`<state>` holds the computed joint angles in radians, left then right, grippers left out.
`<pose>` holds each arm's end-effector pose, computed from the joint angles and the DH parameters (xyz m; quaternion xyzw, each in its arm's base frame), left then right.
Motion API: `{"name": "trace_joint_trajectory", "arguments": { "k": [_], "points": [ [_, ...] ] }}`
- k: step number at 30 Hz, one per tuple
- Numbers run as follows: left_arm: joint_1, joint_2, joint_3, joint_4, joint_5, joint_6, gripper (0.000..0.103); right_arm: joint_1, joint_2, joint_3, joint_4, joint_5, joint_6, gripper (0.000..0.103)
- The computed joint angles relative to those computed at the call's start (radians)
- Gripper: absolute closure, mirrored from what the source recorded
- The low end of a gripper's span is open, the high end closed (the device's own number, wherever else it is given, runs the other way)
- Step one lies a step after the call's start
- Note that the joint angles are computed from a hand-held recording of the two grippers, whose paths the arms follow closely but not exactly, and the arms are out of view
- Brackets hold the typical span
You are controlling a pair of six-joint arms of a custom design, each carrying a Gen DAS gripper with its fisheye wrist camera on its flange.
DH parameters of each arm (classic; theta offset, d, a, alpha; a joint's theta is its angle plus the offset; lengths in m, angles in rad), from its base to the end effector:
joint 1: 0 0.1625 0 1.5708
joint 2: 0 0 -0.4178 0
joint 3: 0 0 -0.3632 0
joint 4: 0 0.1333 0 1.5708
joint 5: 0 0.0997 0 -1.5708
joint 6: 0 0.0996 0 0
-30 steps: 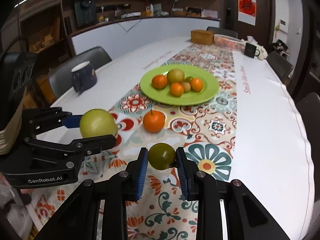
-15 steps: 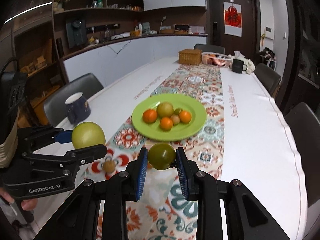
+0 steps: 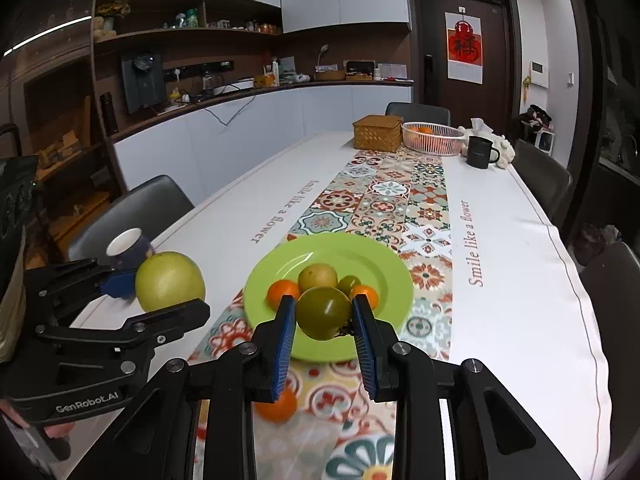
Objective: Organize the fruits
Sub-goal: 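Carry pomelo and green tomato onto the green plate and open both tools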
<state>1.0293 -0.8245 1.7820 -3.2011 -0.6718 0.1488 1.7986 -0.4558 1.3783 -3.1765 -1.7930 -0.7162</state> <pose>-0.1330 -0.6310 0.1859 0.1527 0.8486 -0.3716 0.3443 0.2740 -0.6890 0.0445 0.3927 -0.8509 0.2978 0.1819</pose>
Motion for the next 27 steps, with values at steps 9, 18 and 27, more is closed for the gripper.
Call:
{"name": "trace_joint_trajectory", "arguments": {
  "k": [9,18,27],
  "points": [
    [0.086,0.081,-0.185,0.099,-0.038,0.060,0.054,-0.006,0.148,-0.284,0.168,-0.054,0.025,0.073],
    [0.148,0.144,-0.311,0.212,-0.087,0.041,0.054,-0.035,0.276,-0.529,0.323,-0.078,0.076,0.073],
    [0.178,0.179,-0.374,0.273,-0.117,0.037,0.054,-0.054,0.345,-0.645,0.395,-0.086,0.097,0.073]
  ]
}}
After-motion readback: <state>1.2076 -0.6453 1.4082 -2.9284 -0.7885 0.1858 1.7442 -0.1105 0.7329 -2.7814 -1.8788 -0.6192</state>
